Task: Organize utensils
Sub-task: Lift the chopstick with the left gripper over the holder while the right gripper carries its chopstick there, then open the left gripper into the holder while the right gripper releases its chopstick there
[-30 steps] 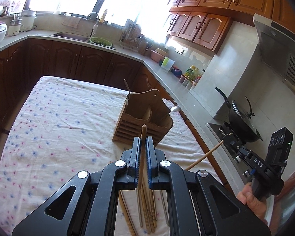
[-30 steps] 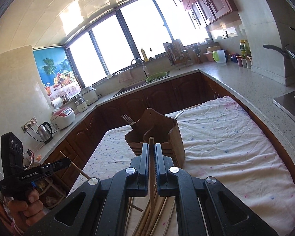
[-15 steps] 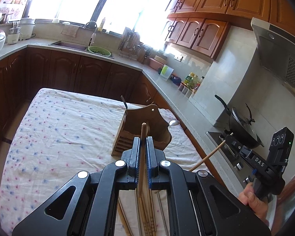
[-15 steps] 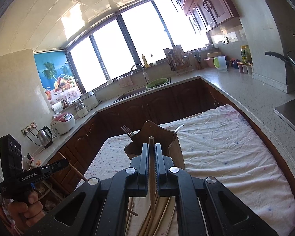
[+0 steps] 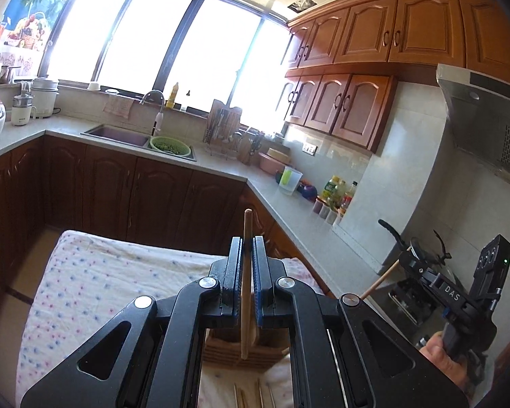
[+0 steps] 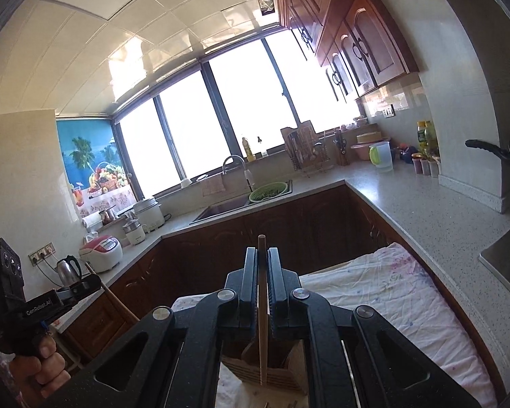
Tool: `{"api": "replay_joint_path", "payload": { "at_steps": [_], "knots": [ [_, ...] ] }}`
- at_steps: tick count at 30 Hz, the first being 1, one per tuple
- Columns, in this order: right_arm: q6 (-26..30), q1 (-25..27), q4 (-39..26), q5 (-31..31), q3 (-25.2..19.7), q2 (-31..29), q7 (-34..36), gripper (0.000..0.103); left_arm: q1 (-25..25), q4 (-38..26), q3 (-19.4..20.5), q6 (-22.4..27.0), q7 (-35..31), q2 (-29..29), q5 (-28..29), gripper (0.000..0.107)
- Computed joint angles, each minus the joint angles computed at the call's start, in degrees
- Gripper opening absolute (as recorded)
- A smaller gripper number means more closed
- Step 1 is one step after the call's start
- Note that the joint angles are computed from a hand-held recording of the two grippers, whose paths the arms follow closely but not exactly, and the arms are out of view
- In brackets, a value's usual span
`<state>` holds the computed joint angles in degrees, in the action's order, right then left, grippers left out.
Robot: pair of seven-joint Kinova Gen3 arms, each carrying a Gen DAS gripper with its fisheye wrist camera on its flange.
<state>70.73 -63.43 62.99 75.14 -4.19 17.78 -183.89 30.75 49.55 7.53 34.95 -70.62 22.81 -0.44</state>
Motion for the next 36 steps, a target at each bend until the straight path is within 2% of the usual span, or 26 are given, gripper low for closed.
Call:
{"api": "replay_joint_path", "payload": {
  "at_steps": [6, 11, 15, 19, 21, 24, 33, 36],
  "knots": [
    [-2.65, 2.78, -1.72, -0.96, 2.32, 2.50, 0.34, 0.005, 1.47, -4.62, -2.55, -0.65, 3.97, 5.68, -1.76, 0.005],
    [-6.04, 4.52, 1.24, -1.80, 3.49, 4.03, -3.33, 0.005, 3.01, -2.03, -4.48, -3.86, 7.28, 7.62, -3.52, 0.005],
    [-7.54, 5.49, 2.91, -3.69, 3.95, 5.31, -5.35, 0.005, 2.75, -1.08, -3.81, -3.84, 7.35, 8.89, -3.64, 0.005],
    [-8.09, 5.91, 4.79, -5.15, 4.32, 5.66, -7.11, 0.005, 2.68, -1.70, -3.41, -1.94, 6.90, 10.29, -3.53, 0.005],
    [-7.56, 5.48, 5.41, -4.77, 4.60, 5.62, -7.89, 0.005, 1.71, -1.41, -1.95, -2.09, 5.20, 10.67, -2.34, 0.005],
    [-7.60, 5.80, 5.51, -5.15, 4.28, 5.18, -7.76, 0.005, 3.37, -2.37, -3.62, -1.03, 5.67, 10.96, -3.62, 0.005],
    [-7.91, 6.11, 4.27, -6.29, 4.43, 5.37, -6.42, 0.006, 2.96, -3.91, -3.39, 0.34, 5.17, 11.64, -3.12, 0.005],
    [-9.34, 6.97, 4.15, -7.66, 4.06, 5.16, -5.86, 0.010, 2.25, -5.67, -2.42, 2.82, 4.12, 12.32, -2.18, 0.007]
  ]
}}
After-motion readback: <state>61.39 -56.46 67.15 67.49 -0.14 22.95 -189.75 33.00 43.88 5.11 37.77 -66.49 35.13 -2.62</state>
